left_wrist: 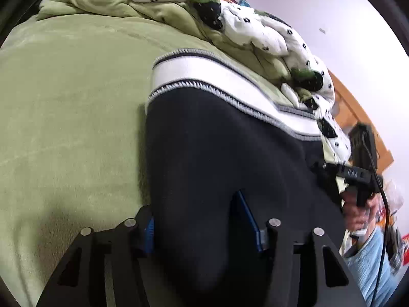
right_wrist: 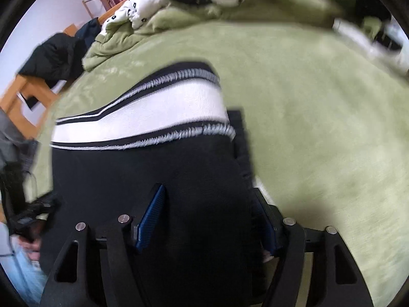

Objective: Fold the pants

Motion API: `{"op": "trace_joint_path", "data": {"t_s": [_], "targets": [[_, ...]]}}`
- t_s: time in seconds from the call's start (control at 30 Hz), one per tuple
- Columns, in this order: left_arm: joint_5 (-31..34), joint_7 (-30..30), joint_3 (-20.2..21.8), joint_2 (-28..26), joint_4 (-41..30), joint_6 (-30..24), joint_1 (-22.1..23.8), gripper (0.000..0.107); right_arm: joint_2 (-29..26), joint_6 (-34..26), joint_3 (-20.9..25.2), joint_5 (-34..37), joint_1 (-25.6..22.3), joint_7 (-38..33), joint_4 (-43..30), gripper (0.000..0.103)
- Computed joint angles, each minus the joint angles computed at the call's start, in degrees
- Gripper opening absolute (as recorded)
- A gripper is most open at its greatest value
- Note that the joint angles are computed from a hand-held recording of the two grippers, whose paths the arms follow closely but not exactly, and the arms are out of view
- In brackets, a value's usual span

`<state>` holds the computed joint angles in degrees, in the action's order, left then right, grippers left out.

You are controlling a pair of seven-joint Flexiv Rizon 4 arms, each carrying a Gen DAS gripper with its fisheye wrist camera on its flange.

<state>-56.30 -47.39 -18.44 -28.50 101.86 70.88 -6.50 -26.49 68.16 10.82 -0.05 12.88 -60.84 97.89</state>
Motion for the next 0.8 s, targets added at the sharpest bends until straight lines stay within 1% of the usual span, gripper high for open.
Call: {"op": "trace_joint_path", "data": {"t_s": [0.03, 0.07, 0.1, 0.13, 0.17, 0.2, 0.23, 0.27, 0.33, 0.37, 0.4, 0.43, 0.47, 0.53, 0.57, 0.63, 0.67, 0.7, 0.73, 0.77, 0.8], "targets": [[-0.12, -0.71, -0.03, -0.21, -0.68, -0.77, 0.17, 0.034, -0.01, -0.9, 1.02, 0.99, -0.89, -1.08, -0.57, 0.066], [-1.0, -0.21, -0.62, -0.12, -1.14, -1.91, 0.8, 0.026, 0.24, -1.33, 1.08, 1.37, -0.91, -0.98, -0.65, 0.065], [-1.38, 0.03, -0.68, 0.0, -1.67, -2.35, 0.87, 0.017, 0.76, -1.2, 0.68, 1.48, -0.53, -0.05, -0.31, 0.06], [-1.66, 0.35, -0.63, 0.53, -1.95, -2.99, 0.96, 0.015, 1.52, -0.95, 1.52, 2.85, -1.04, -0.21, -0.09, 0.05], [-2.01, 0.63, -0.44, 1.0, -1.93, -3.38, 0.92, 0.014, 2.28, 0.43, 1.86, 3.93, -1.23, -0.12, 0.56, 0.046], [-3.25, 1.2, -0.57, 1.62, -1.66, -4.05, 1.2, 0.013, 3.28, 2.34, 3.08, 6.04, -2.06, -0.79, 1.33, 0.033], [-4.8, 1.73, -0.64, 2.3, -1.37, -5.19, 1.55, 0.012, 4.11, 4.17, 5.11, 9.31, -3.39, -2.42, 1.7, 0.025], [-6.44, 2.72, -0.48, 3.35, -0.8, -6.7, 1.99, 0.011, 5.15, 5.76, 5.47, 11.1, -3.11, -2.42, 2.44, 0.024], [-10.06, 5.11, 0.43, 5.57, 0.73, -8.41, 2.38, 0.011, 7.46, 8.22, 1.78, 6.78, 1.43, 3.51, 5.52, 0.023], [-10.81, 5.67, 1.39, 6.68, 1.45, -8.78, 2.28, 0.011, 8.23, 8.83, 0.09, 4.18, 3.79, 6.74, 6.46, 0.023], [-10.77, 5.87, 2.56, 7.47, 1.93, -9.18, 2.06, 0.011, 8.4, 8.66, -0.1, 2.91, 4.83, 8.49, 6.32, 0.022], [-10.36, 6.01, 4.04, 8.63, 2.72, -9.47, 1.94, 0.011, 8.13, 8.46, 0.66, 2.72, 5.18, 9.2, 5.47, 0.022], [-9.14, 5.48, 5.73, 9.6, 3.21, -9.8, 1.82, 0.011, 7.37, 8.46, 2.09, 3.41, 5.27, 9.26, 3.94, 0.022], [-7.15, 5.05, 8.74, 11.71, 4.31, -10.8, 2.6, 0.011, 4.75, 6.48, 5.03, 4.9, 5.1, 7.86, -0.91, 0.022], [-4.32, 3.39, 10.85, 12.79, 4.66, -10.97, 3.21, 0.011, 2.96, 5.35, 5.98, 5.17, 5.79, 7.54, -3.81, 0.022], [-0.78, 1.39, 13.34, 13.92, 5.1, -11.14, 4.52, 0.011, -0.88, 4.76, 8.21, 6.28, 6.92, 5.8, -9.02, 0.021], [1.58, -0.1, 14.36, 14.07, 5.07, -11.26, 5.1, 0.011, -3.03, 6.71, 9.81, 7.64, 7.13, 4.11, -11.09, 0.021], [4.68, -1.84, 15.57, 14.1, 5.09, -11.18, 5.73, 0.012, -4.2, 8.25, 10.37, 8.02, 7.59, 3.06, -11.92, 0.021], [6.58, -2.59, 15.96, 13.85, 5.1, -11.04, 6.28, 0.015, -5.78, 9.05, 9.67, 6.9, 9.11, 2.62, -13.12, 0.021], [9.36, -3.37, 16.65, 13.31, 5.18, -11.32, 6.94, 0.017, -6.86, 8.58, 8.58, 5.59, 10.29, 2.85, -14.12, 0.021], [10.91, -3.66, 16.83, 12.51, 5.53, -11.26, 7.61, 0.023, -7.72, 7.68, 5.77, 3.03, 12.51, 4.09, -14.5, 0.021]]}}
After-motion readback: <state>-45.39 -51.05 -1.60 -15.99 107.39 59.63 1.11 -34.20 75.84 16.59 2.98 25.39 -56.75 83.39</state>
